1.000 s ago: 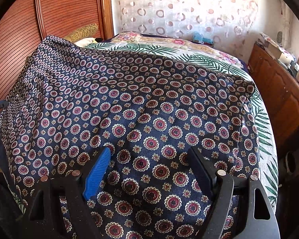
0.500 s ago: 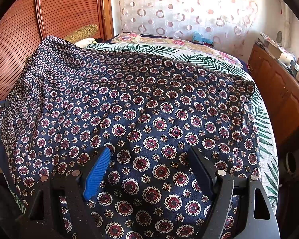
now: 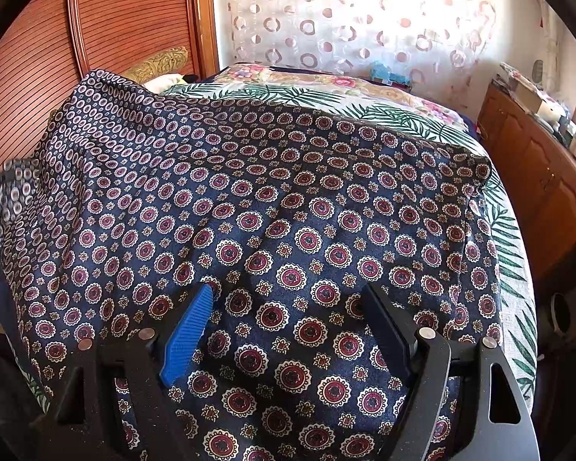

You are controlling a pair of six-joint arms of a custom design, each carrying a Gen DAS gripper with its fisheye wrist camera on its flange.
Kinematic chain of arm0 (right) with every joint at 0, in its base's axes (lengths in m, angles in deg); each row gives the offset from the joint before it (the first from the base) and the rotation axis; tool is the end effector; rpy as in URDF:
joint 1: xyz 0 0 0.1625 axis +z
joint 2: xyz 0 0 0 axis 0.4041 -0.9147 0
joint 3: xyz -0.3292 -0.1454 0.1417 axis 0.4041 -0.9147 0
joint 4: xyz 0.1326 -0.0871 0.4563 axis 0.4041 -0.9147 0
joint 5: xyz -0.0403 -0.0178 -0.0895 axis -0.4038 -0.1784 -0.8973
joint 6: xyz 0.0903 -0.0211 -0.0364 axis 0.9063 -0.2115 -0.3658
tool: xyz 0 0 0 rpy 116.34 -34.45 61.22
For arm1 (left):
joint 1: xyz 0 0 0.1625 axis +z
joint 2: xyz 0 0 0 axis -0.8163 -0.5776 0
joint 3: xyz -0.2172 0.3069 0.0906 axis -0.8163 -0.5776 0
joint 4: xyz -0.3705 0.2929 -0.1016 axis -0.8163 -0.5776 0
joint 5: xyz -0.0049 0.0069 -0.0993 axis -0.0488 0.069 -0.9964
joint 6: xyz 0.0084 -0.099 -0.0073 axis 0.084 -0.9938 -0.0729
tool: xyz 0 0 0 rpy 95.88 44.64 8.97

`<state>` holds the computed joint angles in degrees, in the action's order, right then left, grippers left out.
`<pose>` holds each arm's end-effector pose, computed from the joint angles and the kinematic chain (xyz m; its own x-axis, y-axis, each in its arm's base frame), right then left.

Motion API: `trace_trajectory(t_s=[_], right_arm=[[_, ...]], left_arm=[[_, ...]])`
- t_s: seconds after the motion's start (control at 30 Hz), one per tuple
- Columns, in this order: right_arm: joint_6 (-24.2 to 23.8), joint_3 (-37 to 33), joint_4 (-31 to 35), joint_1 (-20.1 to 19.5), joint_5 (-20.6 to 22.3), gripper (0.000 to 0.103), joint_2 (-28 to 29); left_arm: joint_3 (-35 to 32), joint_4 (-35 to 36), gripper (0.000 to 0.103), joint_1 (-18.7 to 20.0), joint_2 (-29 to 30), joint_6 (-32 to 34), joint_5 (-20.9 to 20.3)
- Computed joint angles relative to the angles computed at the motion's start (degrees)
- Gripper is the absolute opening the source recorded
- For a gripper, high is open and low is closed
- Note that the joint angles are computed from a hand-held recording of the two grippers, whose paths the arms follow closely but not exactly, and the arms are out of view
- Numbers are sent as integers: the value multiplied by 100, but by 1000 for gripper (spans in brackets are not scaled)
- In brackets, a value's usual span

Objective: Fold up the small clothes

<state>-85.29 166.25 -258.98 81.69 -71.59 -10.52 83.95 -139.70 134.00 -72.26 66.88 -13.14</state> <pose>0.2629 -0.6755 -0.0107 -0.6210 -0.2636 0.7381 -0.6401 0.7141 -0.2835 0.0504 -0.6092 0.3550 -0.8311 0.2808 -0.4800 0.5294 0.6636 -0.5286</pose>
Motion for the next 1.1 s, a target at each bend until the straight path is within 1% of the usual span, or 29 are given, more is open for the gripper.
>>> trace_trajectory(t_s=[0.17,0.23,0.37,0.57,0.77,0.83,0.87,0.93,1.0,1.03,1.1], right_arm=[[65,43,-79,1,-5,81,-35],[-36,166,-622,26,6,81,-81],[-176,560,-1167,64,131,81,-405],[-205,1067,-1602,111,145,81,-824],[-17,1534,-1899,115,276,81,-1106],[43,1652,-1924,80,302,81,-1168],[95,1705,-1925,56,314,81,-1196],[207,1775,-1876,-6,382,81,-1215],[253,1811,-1838,-26,413,81,-1214],[271,1801,-1790,-32,426,81,-1218],[329,1808,-1729,-39,465,81,-1229]], left_arm=[[-305,-72,5,-536,382,326,-540],[-444,-50,5,-704,592,422,-673],[-690,61,4,-982,1024,598,-799],[-867,363,5,-1275,1375,784,-943],[-1104,650,5,-1537,1729,988,-901],[-1197,920,5,-1574,1815,999,-946],[-1241,1015,7,-1602,1877,981,-881],[-1236,1049,16,-1619,1932,969,-721],[-1179,977,34,-1598,1929,961,-677],[-1159,927,39,-1577,1928,951,-680],[-1133,885,43,-1521,1911,867,-709]])
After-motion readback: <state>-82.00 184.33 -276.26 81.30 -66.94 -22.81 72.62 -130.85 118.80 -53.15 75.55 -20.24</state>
